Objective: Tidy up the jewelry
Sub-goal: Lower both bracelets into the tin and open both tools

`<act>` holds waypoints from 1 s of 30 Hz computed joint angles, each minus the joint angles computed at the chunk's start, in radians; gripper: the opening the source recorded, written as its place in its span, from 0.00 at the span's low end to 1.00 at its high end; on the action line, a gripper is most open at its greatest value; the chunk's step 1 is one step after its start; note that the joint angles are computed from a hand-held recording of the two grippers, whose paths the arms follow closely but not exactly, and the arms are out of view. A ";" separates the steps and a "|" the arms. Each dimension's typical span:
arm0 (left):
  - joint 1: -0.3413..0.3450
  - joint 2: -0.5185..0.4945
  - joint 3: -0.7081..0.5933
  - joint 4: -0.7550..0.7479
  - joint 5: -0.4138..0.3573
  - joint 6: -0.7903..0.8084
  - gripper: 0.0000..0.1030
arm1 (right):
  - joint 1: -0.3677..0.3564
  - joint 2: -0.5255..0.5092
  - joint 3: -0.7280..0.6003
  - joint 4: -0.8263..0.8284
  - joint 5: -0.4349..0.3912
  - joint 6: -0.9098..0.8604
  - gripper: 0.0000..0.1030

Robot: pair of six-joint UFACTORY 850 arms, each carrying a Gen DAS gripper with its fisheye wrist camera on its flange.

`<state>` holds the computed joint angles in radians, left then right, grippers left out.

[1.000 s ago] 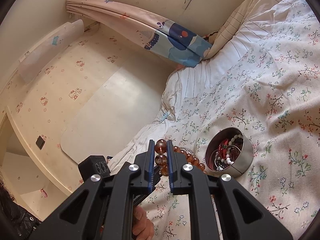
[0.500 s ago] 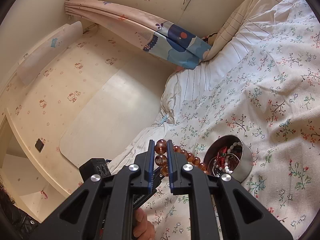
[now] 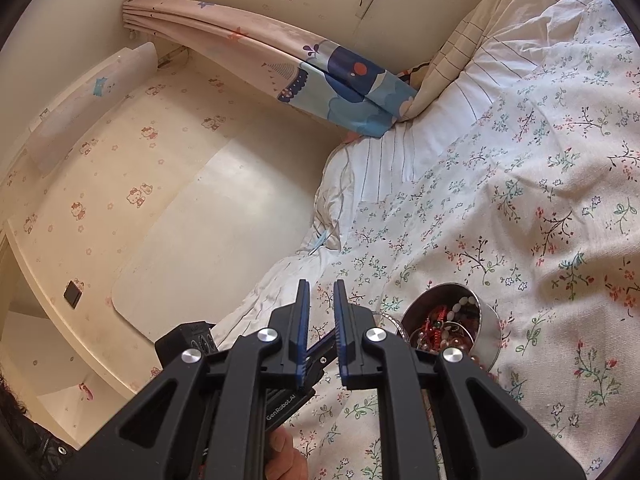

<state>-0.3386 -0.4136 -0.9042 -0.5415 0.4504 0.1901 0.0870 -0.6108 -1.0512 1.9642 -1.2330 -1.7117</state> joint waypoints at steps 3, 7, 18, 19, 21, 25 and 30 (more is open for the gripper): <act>0.006 -0.019 -0.022 0.014 -0.021 -0.007 0.05 | -0.001 0.003 0.000 -0.006 0.044 0.005 0.13; 0.007 -0.041 -0.052 0.016 -0.033 0.000 0.05 | 0.020 0.029 -0.006 -0.143 0.335 0.077 0.21; 0.004 -0.049 -0.057 0.028 -0.038 -0.006 0.05 | 0.189 -0.010 -0.066 -0.506 0.869 0.215 0.47; 0.003 -0.050 -0.058 0.026 -0.039 -0.004 0.05 | 0.199 -0.005 -0.062 -0.510 0.912 0.212 0.25; 0.005 -0.056 -0.069 0.027 -0.052 -0.004 0.05 | 0.195 -0.004 -0.055 -0.507 0.923 0.199 0.12; 0.005 -0.068 -0.083 0.026 -0.068 -0.001 0.06 | 0.130 0.024 -0.020 -0.343 0.812 0.096 0.12; 0.006 -0.072 -0.086 0.027 -0.069 -0.004 0.07 | 0.051 0.059 0.025 -0.171 0.623 0.005 0.12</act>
<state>-0.3327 -0.4860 -0.9907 -0.5142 0.3817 0.1863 0.1381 -0.5523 -1.0266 1.7930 -0.6097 -1.7062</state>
